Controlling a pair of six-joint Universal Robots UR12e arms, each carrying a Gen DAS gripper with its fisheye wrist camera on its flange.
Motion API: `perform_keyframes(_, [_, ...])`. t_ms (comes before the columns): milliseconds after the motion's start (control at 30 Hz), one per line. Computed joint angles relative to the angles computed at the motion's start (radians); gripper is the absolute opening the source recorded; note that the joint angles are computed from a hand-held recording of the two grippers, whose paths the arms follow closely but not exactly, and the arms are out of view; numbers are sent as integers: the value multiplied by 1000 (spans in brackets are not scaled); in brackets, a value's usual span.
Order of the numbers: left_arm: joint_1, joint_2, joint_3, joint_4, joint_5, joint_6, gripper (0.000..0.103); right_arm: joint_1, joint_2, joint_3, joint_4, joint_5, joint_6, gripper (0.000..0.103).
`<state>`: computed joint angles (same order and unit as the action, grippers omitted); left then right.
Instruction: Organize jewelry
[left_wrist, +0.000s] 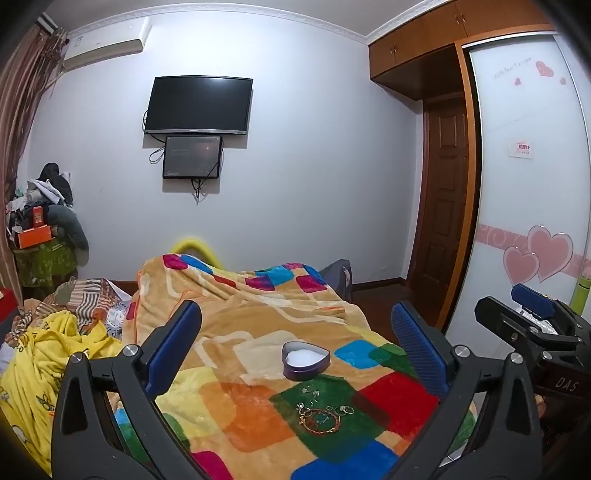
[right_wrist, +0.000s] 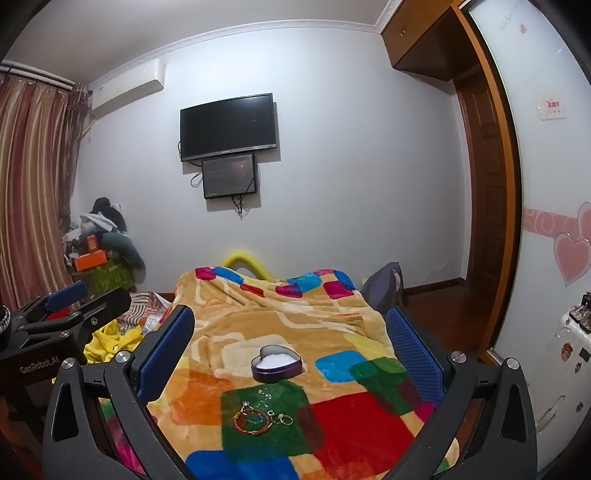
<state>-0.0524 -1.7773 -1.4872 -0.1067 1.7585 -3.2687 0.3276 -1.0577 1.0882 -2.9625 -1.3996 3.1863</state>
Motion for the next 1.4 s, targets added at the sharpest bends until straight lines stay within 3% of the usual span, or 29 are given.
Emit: perform_keyframes(1400, [7, 4, 1, -16, -16, -15, 103, -2, 8, -20, 11, 15, -16, 103])
